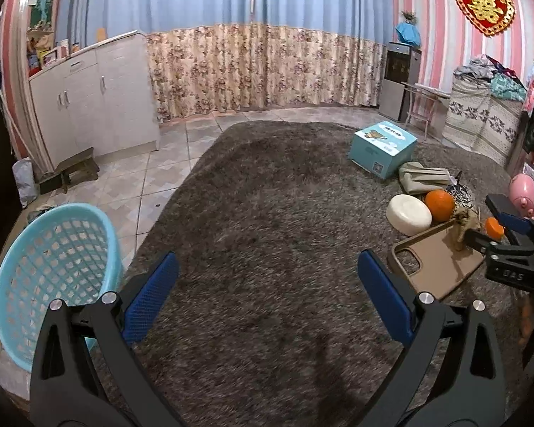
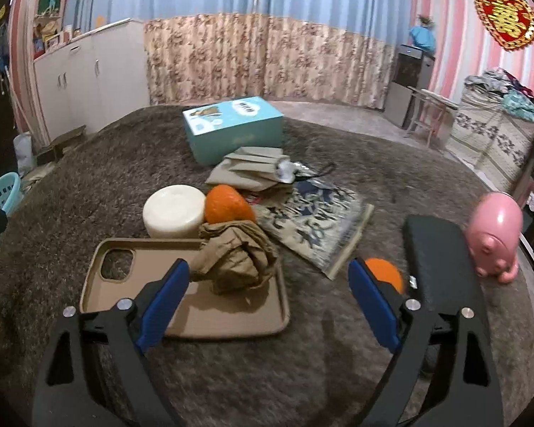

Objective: Collect trash
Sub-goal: 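Move both tools back over the rug toward the remaining items, then grasp the crumpled brown cloth with the right tool, then grasp the white round disc with the left tool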

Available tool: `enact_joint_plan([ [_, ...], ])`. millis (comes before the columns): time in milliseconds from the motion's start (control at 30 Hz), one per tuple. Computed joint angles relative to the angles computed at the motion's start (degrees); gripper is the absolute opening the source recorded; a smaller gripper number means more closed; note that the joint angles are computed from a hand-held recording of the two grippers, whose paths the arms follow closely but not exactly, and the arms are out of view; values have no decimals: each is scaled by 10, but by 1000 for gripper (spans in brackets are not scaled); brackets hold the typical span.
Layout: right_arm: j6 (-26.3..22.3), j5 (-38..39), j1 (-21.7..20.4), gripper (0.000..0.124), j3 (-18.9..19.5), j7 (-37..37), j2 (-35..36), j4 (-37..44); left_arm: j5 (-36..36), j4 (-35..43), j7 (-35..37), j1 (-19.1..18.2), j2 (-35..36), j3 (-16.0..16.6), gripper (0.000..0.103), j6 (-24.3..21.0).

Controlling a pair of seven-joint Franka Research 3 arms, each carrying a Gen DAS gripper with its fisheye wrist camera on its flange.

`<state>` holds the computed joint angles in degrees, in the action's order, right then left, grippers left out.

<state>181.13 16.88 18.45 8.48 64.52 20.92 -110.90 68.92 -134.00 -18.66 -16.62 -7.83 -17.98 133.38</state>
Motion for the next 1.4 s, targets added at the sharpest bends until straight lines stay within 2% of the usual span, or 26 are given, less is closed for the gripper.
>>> enact_joint_plan([
  [100, -35, 22, -46, 53, 54, -38, 13, 22, 7, 15, 5, 1, 12, 1, 97, 5],
  [167, -45, 46, -66, 49, 79, -66, 18, 29, 13, 28, 8, 0, 23, 3, 97, 8],
  [200, -44, 68, -88, 47, 104, -90, 19, 29, 15, 34, 10, -1, 29, 4, 97, 9],
  [233, -40, 96, -113, 46, 133, -116, 18, 26, 16, 41, 14, -2, 34, 5, 97, 10],
  [333, -13, 156, -155, 46, 180, -168, 8, 10, 22, 66, 21, -6, 58, 9, 97, 18],
  [433, 46, 191, -180, 46, 205, -197, -13, -25, 30, 98, 27, -14, 89, 14, 97, 25],
  [600, 93, 177, -283, 46, 290, -182, -27, -68, 28, 164, 49, -30, 152, 32, 97, 45],
  [767, 95, 149, -357, 46, 337, -145, -23, -80, -26, 239, 123, -44, 223, 54, 97, 80],
  [900, 101, 119, -396, 46, 366, -118, -9, -83, -70, 283, 175, -55, 261, 72, 97, 89],
  [1067, 109, 84, -388, 46, 357, -86, -2, -83, -113, 309, 205, -60, 285, 94, 97, 113],
  [1133, 108, 70, -391, 46, 357, -72, -3, -86, -132, 307, 213, -56, 289, 99, 94, 135],
  [1200, 108, 56, -394, 46, 357, -58, -3, -88, -144, 302, 216, -54, 291, 104, 86, 154],
  [1267, 109, 44, -393, 46, 353, -44, -5, -91, -145, 293, 206, -55, 291, 113, 85, 176],
  [1300, 109, 38, -390, 46, 349, -37, -6, -91, -146, 295, 202, -57, 291, 116, 82, 174],
  [1400, 108, 20, -372, 46, 327, -19, -11, -93, -156, 310, 220, -58, 302, 119, 81, 168],
])
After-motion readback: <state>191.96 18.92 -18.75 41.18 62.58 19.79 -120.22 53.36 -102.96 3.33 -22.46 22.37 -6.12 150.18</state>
